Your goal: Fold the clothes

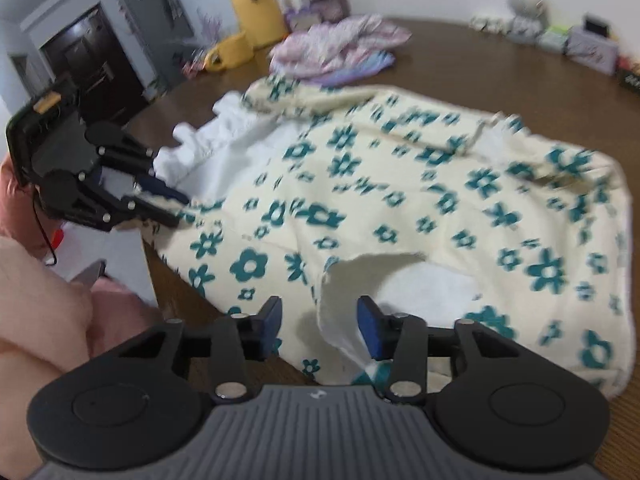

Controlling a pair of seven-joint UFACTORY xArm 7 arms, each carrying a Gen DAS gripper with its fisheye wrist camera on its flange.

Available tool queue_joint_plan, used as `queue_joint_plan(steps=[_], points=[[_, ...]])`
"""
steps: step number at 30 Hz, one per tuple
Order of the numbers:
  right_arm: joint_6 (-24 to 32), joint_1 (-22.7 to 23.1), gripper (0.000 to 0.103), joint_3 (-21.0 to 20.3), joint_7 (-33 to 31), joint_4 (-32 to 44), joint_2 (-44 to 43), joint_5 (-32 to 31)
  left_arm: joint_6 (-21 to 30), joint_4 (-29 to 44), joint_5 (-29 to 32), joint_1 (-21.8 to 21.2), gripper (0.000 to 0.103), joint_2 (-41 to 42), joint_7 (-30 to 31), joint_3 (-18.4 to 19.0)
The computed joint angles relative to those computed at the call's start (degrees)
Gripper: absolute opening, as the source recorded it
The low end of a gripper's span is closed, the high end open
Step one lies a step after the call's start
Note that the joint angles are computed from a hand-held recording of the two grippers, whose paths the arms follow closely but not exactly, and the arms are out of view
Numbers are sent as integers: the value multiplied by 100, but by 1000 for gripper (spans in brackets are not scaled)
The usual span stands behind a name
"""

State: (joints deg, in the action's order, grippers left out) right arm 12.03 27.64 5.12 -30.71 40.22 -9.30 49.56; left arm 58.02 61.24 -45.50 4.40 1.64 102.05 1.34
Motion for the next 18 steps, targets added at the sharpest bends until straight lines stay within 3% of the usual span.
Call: queue_joint_plan(steps=[2, 5, 8, 13, 18], points=[[323, 77, 8, -146, -523, 166, 102, 431, -45, -18, 17, 3, 12, 0, 38, 1], [810, 37, 3, -242, -1365, 150, -135, 1230, -70, -60, -40, 13, 10, -50, 238, 15], [1170, -124, 3, -239, -1551, 17, -475, 1391, -72, -61, -13, 12, 10, -63, 416, 25], [1511, -457, 3, -135, -735, -67, -504, 581, -203, -121, 90, -13, 10, -74, 581, 15], [1359, -440, 4, -109, -591, -127, -408, 458, -281, -133, 132, -34, 10, -80, 691, 12]])
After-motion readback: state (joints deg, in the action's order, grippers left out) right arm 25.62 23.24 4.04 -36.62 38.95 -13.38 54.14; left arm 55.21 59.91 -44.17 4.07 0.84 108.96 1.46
